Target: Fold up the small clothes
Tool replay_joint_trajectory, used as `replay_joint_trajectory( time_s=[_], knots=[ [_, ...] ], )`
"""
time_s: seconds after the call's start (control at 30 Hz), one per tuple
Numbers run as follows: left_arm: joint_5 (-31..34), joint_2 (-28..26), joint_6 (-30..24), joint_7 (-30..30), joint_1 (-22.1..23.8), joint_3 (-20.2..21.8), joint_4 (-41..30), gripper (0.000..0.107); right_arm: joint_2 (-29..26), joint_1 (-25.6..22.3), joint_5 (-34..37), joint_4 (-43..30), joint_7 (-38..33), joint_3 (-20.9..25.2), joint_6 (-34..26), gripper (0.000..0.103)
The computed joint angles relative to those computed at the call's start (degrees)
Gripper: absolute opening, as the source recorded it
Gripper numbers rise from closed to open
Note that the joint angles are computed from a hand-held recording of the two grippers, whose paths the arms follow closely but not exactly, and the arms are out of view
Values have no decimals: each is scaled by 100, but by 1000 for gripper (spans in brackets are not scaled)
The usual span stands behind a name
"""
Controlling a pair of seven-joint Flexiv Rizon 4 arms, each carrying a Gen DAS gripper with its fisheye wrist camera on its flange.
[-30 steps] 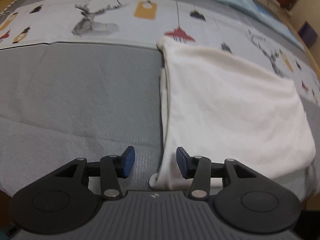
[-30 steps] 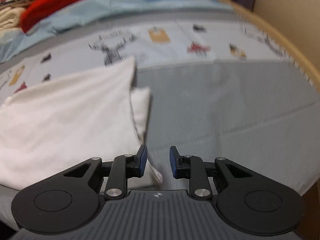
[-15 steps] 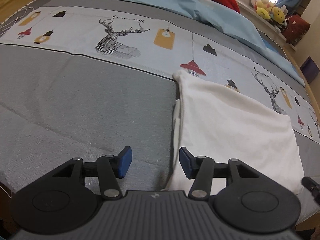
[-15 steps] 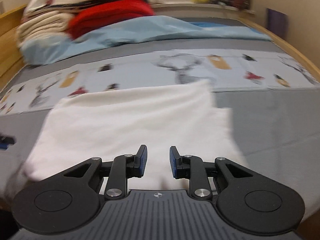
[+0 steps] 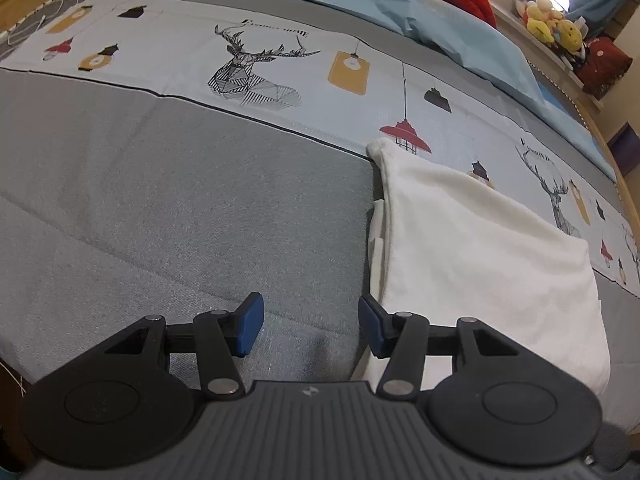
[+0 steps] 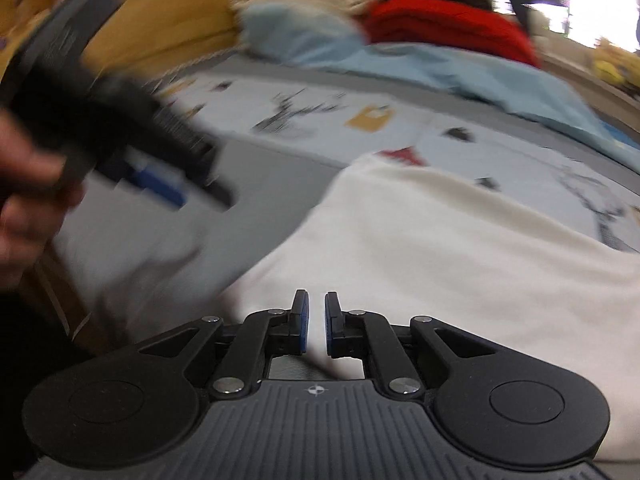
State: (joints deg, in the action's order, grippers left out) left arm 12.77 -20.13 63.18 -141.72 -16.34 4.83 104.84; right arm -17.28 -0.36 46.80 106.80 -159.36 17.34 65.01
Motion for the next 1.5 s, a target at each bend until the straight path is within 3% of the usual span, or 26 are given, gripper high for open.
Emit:
replay_joint_trajectory(
  time_s=[0.33, 0.63, 0.7, 0.73, 0.77, 0.83, 0.93, 1.07, 1.17, 1.4, 1.5],
  knots=[
    [-354, -76, 35, 138, 162, -69, 44, 59, -275, 300, -504, 128, 103, 206, 204, 39],
    [-563, -103, 121, 266, 250, -59, 102, 59, -595, 477, -1156, 313, 293, 406, 830, 47],
    [-652, -113, 184, 332, 300, -82, 130, 59, -651, 391, -1221, 324, 281, 537, 1001, 38],
    [-731, -121, 232, 386, 341, -112, 157, 59, -673, 332, -1247, 316, 304, 591, 1049, 21],
    [-825, -134, 285, 434, 381, -144, 181, 60, -681, 251, -1279, 286, 369, 634, 978, 13],
    [-1172, -151, 500, 616, 530, -296, 307, 62, -676, -14, -1150, 132, 438, 777, 692, 9],
    [-2354, -218, 1270, 1415, 1079, -1028, 715, 74, -523, -426, -622, -28, 65, 1015, 417, 7],
    [-4191, -504, 2096, 2816, 2148, -2771, 1031, 84, -259, -825, 160, -288, -441, 1009, -193, 6],
    [-4547, -839, 1949, 3268, 2258, -3102, 692, 86, -121, -973, 514, -454, -423, 808, -717, 6],
    [-4971, -1608, 1429, 3293, 1684, -2659, -314, 84, 74, -1081, 1034, -698, -392, 237, -1620, 6],
    [-4723, -1771, 1103, 2897, 1179, -1983, -725, 54, 137, -1025, 1128, -722, -423, -9, -1866, 6]
  ],
)
